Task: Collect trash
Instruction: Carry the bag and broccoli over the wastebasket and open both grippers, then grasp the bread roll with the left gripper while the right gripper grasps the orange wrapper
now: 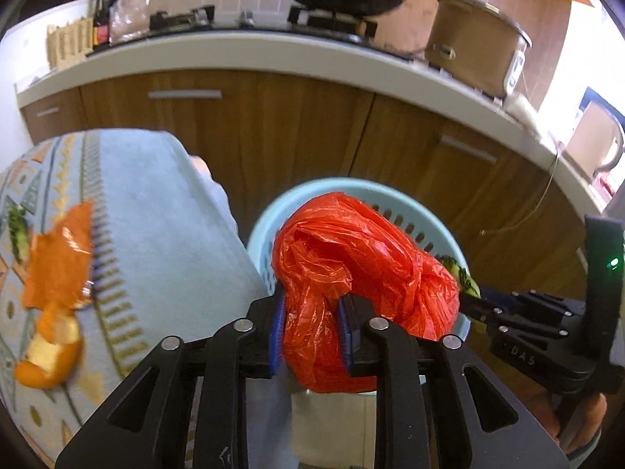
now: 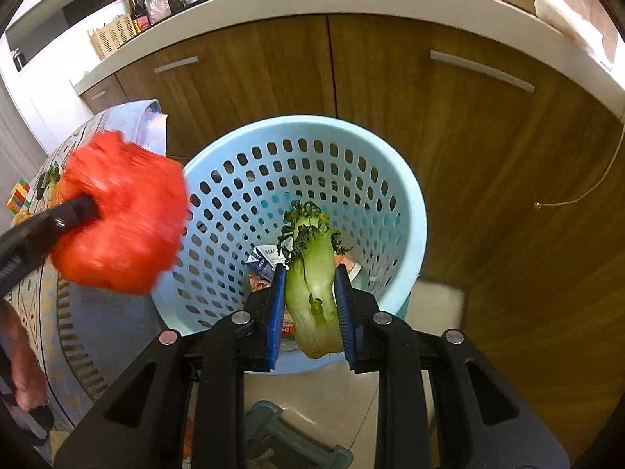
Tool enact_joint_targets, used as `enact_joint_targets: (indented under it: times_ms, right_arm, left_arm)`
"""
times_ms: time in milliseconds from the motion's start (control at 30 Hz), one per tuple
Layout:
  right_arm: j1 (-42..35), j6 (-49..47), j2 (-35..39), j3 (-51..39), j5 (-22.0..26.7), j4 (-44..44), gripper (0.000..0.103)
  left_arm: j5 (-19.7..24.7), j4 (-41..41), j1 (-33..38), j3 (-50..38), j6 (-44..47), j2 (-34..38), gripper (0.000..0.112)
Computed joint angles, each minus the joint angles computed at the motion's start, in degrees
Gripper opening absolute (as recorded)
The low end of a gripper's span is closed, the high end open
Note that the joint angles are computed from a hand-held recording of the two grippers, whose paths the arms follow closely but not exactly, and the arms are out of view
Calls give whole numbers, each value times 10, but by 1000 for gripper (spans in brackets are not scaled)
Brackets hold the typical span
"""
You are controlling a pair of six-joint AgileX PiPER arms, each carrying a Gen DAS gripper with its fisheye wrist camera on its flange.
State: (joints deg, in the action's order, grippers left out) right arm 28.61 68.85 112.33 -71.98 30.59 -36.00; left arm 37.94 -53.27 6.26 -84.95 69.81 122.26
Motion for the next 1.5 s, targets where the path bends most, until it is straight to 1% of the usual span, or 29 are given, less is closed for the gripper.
enact_joint_targets:
  times_ms: [33,67,133,200,233,367,567,667,833,933,1067,1200,1300,1433,1500]
  right_arm:
    - [-3,-8,3,-2,-2,9,22]
    - [-7,-21,7,-6,-5,23,22]
    - [-11,-32,10,-11,-8,35,24]
    - [-15,-30,12,-12,-11,34,41]
    - [-16,-20,9,-6,-15,26,54]
    - [-12,14,-2,4,-16,-11,54]
    - [-2,12,0,-9,-8,-11,54]
    - [6,0,7,-28,-4,-4,54]
    - [35,-17,19,-78,17,-11,54]
    - [53,-32,30,-117,33,-14,54]
    - [73,-63,53,-177,49,-4,54]
    - [91,-111,90,-259,77,19,54]
    - [103,-154,122,-329,102,39,54]
    - [116,-199,170,-417,134,65,54]
    - [121,-218,192,-456,151,76,54]
  left_arm:
    - [-5,3,-4,1,-1,3,31]
    - [-11,5,-9,3,-3,5,44]
    - [-16,-3,-8,8,7,5,54]
    - [-13,-6,-7,8,13,4,57]
    - [-11,-5,-5,7,13,4,59]
    - [-8,-14,6,11,19,0,60]
    - [7,-36,33,13,25,-6,60]
    - [15,-61,53,21,44,-15,60]
    - [32,-101,91,29,65,-33,60]
    - [37,-130,120,30,83,-43,60]
    - [33,-158,160,24,101,-52,60]
    - [43,-154,201,-12,74,-40,60]
    - [49,-138,234,-49,44,-21,60]
    - [71,-92,280,-123,-11,20,60]
    - [78,-60,293,-155,-31,40,64]
